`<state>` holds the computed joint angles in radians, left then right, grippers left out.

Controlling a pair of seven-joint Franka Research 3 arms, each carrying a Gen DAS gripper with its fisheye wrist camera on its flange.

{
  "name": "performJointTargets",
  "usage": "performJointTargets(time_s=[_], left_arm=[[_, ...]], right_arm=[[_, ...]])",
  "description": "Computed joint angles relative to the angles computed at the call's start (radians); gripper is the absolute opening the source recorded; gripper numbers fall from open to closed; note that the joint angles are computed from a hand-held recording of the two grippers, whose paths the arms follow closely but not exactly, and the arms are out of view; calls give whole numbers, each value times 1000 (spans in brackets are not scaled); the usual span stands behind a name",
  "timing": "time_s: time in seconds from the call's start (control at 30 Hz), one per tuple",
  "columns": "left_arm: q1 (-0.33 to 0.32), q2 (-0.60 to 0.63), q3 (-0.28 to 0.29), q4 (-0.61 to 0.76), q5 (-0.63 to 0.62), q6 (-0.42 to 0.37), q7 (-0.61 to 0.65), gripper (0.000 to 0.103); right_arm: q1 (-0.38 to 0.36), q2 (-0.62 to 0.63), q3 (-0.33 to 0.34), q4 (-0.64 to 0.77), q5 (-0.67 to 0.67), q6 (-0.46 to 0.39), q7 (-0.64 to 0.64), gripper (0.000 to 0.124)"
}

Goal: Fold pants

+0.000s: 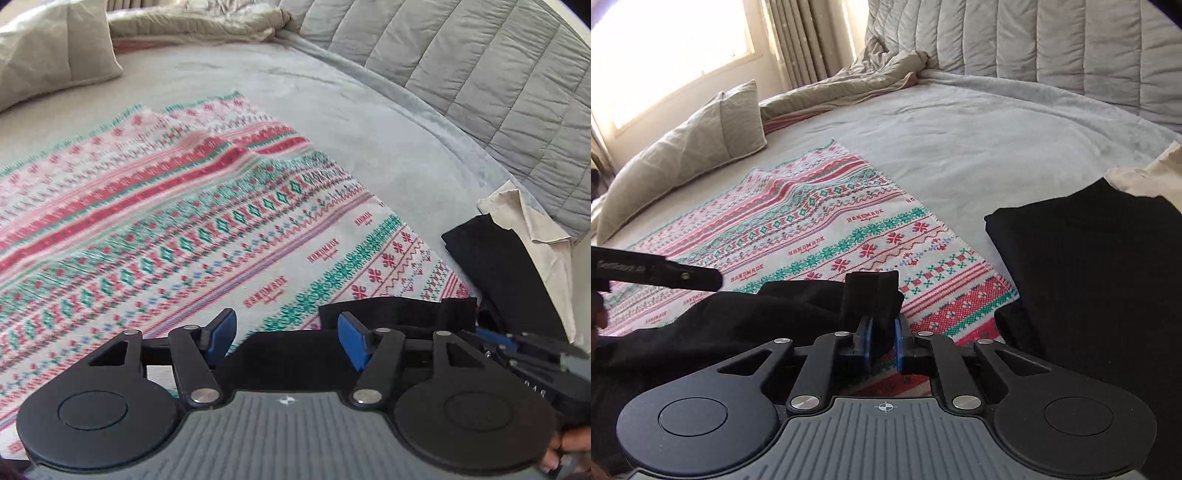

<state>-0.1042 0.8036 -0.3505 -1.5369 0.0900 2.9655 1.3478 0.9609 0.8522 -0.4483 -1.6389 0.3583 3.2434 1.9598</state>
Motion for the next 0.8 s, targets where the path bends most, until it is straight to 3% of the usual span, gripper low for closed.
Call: performJointTargets(time_s=[0.03, 0.17, 0.23, 0.3, 0.4, 0.43, 0.47, 0.57, 0.67, 0.8], left_arm=[[22, 39, -42, 54, -17, -51, 22, 73], [3, 117, -53, 173, -49, -106, 55, 67], [2, 154, -67, 236, -75, -140, 75, 59], [16, 180, -101, 273, -112, -182, 114, 38], [-34, 181, -45, 306, -110, -211, 125, 21], [-53, 171, -21, 297, -102, -193, 117, 20], [-71, 161, 4, 287, -90, -174, 105, 20], [-149, 137, 107, 283, -18, -121, 36, 19], [-215, 130, 199, 305, 67, -69, -44, 19], [-282, 157, 296, 386, 171, -18, -135, 19]], right_arm=[[-37, -16, 49, -20, -3, 35, -13, 10], [-181, -36, 227, -43, 2, 126, -75, 19], [-241, -32, 299, -38, 4, 148, -96, 19], [-310, -37, 381, -50, 0, 182, -114, 19], [-459, -40, 550, -77, -52, 268, -128, 19], [-503, -34, 598, -80, -77, 291, -131, 19], [-525, -28, 622, -79, -90, 302, -141, 15], [-477, -21, 581, -66, -29, 314, -191, 8], [-520, -17, 633, -80, -46, 374, -198, 2], [-487, -19, 604, -82, 34, 412, -219, 1]])
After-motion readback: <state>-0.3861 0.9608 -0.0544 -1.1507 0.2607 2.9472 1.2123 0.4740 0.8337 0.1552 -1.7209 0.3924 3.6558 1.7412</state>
